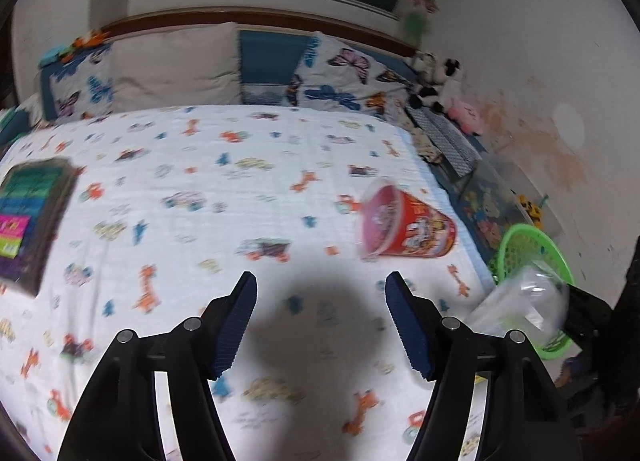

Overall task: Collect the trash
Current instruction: 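Grasp the yellow-green drink bottle with the right tool and lift it, then grasp the red Pizza cup with the left tool while the right tool carries the bottle to the basket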

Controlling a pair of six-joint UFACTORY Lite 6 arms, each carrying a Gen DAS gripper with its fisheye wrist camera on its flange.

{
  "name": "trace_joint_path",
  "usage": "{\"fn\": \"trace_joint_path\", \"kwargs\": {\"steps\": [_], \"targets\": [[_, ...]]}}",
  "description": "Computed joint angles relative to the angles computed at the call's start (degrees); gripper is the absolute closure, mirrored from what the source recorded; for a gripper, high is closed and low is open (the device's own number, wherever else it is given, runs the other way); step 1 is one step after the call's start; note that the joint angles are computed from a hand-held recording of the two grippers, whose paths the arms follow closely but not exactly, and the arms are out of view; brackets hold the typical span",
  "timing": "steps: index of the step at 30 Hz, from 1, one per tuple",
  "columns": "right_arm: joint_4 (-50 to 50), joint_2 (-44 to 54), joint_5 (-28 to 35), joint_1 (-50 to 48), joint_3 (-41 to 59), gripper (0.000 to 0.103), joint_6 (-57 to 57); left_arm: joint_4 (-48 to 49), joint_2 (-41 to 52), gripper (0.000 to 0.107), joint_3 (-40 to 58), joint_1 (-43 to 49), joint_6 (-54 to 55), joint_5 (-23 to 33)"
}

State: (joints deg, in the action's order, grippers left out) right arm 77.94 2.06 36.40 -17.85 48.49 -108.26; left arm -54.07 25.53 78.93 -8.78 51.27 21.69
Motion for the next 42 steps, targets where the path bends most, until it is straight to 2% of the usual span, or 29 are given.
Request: {"fn": "trace_joint_path", "kwargs": {"steps": [4, 10, 13, 19, 26, 28, 30, 31, 37, 39, 42], "targets": [[-0.7, -2.7, 3.5, -6.8, -0.2, 0.045, 1.4, 2.7, 5.8, 0.046, 6.7, -3.8, -3.1, -0.2], [-4.1, -3.7, 8.2, -16.2, 3.5, 0.046, 5.8, 11.8, 19.0, 0.046, 23.9, -7.4, -12.5, 2.6], [-4.9, -3.4, 9.1, -20.5, 4.9, 0.046, 6.5, 14.7, 27.9, 0.046, 36.6, -8.1, -16.4, 7.3], [-5.4, -0.5, 10.7, -29.3, 8.6, 0.046, 7.3, 18.4, 39.9, 0.046, 54.1, -9.3, -21.0, 13.6], [-4.6, 2.4, 10.8, -35.9, 10.6, 0.046, 6.9, 18.5, 53.2, 0.062, 75.2, -10.1, -24.6, 22.9], [-4.2, 3.4, 10.4, -37.0, 11.3, 0.046, 6.6, 18.5, 53.0, 0.066, 74.6, -10.5, -24.4, 22.4], [-3.8, 4.1, 9.4, -37.4, 11.3, 0.046, 6.4, 18.1, 52.3, 0.078, 73.0, -10.8, -24.0, 22.1], [-3.8, 4.4, 9.0, -37.5, 11.3, 0.046, 6.5, 17.8, 51.2, 0.080, 71.0, -10.9, -23.4, 21.6], [-3.1, 8.3, 5.5, -38.8, 12.3, 0.046, 6.2, 8.3, 39.3, 0.093, 50.2, -11.4, -14.7, 13.9], [-2.7, 8.9, 4.4, -38.9, 12.2, 0.046, 5.9, 3.1, 33.0, 0.101, 40.3, -12.4, -8.0, 9.3], [-1.8, 9.8, 2.3, -39.0, 11.7, 0.046, 4.5, -3.1, 23.8, 0.102, 26.5, -15.3, 1.8, -0.6]]}}
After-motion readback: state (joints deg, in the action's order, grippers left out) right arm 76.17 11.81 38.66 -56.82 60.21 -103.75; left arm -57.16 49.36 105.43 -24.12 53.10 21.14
